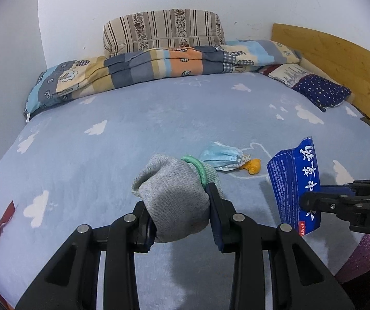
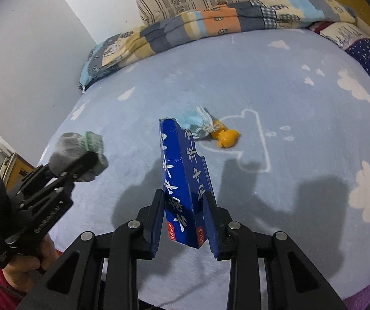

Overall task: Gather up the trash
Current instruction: 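Lift the blue box with the right tool while the left tool holds the grey sock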

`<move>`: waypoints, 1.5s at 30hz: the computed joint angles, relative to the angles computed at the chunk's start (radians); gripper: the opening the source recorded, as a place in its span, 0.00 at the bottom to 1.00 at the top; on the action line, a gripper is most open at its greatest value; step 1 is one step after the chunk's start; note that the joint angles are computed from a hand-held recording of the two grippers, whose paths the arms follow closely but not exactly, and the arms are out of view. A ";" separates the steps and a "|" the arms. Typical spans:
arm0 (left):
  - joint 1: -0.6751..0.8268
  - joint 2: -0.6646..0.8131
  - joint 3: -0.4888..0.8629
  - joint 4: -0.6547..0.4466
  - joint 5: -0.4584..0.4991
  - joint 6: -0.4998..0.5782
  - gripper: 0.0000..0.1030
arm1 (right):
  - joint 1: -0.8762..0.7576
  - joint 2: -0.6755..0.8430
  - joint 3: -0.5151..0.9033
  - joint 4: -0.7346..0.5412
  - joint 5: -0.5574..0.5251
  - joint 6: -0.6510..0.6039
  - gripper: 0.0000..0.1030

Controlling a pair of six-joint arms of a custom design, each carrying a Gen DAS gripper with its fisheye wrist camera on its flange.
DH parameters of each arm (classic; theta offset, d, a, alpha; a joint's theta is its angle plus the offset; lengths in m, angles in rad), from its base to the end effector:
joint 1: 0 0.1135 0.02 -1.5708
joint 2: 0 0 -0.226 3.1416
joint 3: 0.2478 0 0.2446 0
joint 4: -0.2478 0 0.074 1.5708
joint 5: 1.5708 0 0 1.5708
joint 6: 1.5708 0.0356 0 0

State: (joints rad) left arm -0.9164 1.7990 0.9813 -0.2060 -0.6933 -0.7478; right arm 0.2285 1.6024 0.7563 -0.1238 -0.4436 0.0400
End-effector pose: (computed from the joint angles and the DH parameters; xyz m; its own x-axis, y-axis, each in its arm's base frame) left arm 0.2188 -0.2478 0.1151 -0.6585 -0.0009 -0.7526 -0.0544 0.9974 0.0464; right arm 0.2783 0.0804 0.1141 -0.8204 -0.1537 -0.5508 -0.4085 0.8316 0.3763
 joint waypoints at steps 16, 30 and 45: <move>-0.007 0.026 0.023 -0.016 -0.004 0.009 0.32 | -0.024 -0.006 0.006 -0.005 -0.068 0.025 0.30; -0.008 0.039 0.024 -0.006 0.001 0.016 0.32 | -0.028 -0.019 0.003 -0.010 -0.083 0.031 0.30; -0.009 0.045 0.030 -0.004 0.004 0.025 0.32 | -0.030 -0.019 0.007 -0.011 -0.089 0.036 0.30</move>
